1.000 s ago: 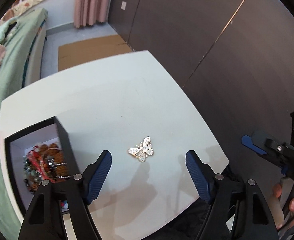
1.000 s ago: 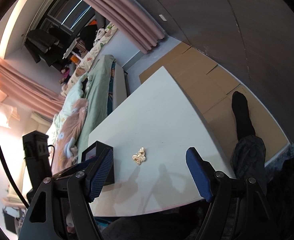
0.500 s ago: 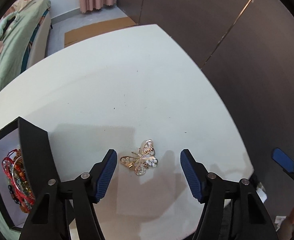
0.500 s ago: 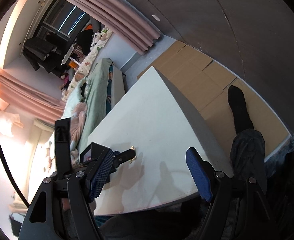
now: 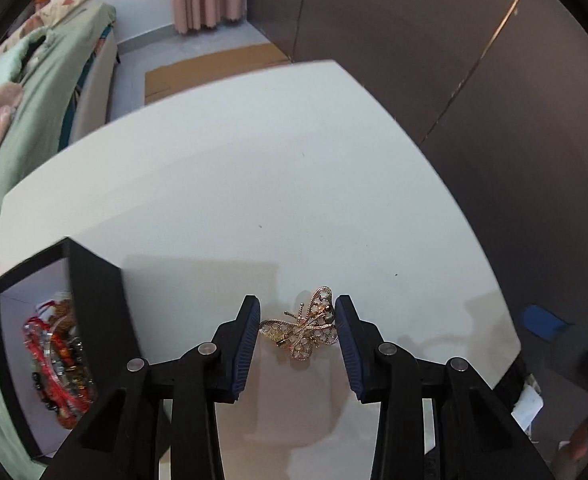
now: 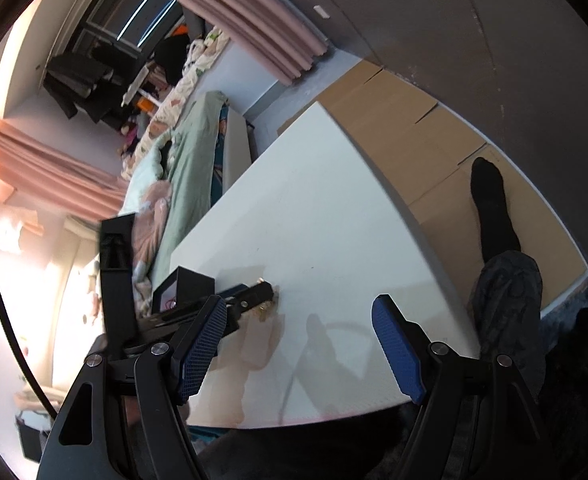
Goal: Organize jewelry
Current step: 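Carry the butterfly brooch into the black box and open the left tool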
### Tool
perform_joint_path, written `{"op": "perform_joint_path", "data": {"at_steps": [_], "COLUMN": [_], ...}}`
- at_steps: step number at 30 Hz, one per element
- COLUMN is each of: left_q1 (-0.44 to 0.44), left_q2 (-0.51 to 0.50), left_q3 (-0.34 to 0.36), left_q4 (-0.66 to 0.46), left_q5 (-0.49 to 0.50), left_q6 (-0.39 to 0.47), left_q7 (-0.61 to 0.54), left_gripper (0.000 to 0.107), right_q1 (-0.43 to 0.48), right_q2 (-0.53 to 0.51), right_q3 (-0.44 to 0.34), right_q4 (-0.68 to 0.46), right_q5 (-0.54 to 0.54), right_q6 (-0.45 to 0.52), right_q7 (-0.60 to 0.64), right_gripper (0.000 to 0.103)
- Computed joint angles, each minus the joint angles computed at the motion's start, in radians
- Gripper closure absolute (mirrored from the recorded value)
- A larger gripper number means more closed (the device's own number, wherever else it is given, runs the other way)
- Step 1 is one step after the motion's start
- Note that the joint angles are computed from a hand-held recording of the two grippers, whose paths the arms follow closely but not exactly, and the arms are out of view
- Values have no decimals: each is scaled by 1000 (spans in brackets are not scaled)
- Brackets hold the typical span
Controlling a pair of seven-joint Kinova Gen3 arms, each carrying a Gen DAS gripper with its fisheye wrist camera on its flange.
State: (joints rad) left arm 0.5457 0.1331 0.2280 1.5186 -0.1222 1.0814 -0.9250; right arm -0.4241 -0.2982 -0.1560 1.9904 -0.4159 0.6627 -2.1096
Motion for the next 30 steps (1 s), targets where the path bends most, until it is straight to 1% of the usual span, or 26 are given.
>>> {"op": "perform_joint_path", "data": {"at_steps": [1, 6, 11, 15, 16, 18, 19, 23, 30], "left_q1": [-12, -47, -95, -141, -152, -172, -183, -220, -277], "left_q2": [-16, -76, -136, -187, -202, -224, -236, -278, -329], "left_q3": [-4, -7, -10, -17, -19, -23, -27, -34, -63], "left_q4": [11, 38, 67, 99, 108, 120, 126, 151, 191], "left_q5": [21, 50, 82, 116, 124, 141, 150, 177, 229], "left_q6": [-10, -29, -44, -61, -64, -66, -65, -57, -55], "left_q7": [-11, -34, -54, -71, -77, -91, -102, -130, -186], "left_gripper": [67, 67, 67, 67, 67, 67, 67, 67, 67], "right_q1": [-2, -11, -17, -40, -49, -68, -79, -135, -249], "right_q2": [15, 89, 160, 226, 245, 282, 303, 384, 487], "right_q3": [-5, -20, -64, -84, -92, -99, -101, -102, -88], "right_q4": [-12, -70, -154, -234, -256, -303, -328, -425, -562], "right_q5": [5, 20, 101, 164, 192, 241, 262, 350, 493], "right_q6": [7, 43, 99, 160, 179, 224, 246, 343, 500], "right_q7": [0, 8, -30, -47, -61, -75, -80, -113, -165], "right_gripper": [27, 27, 29, 43, 45, 52, 53, 66, 69]}}
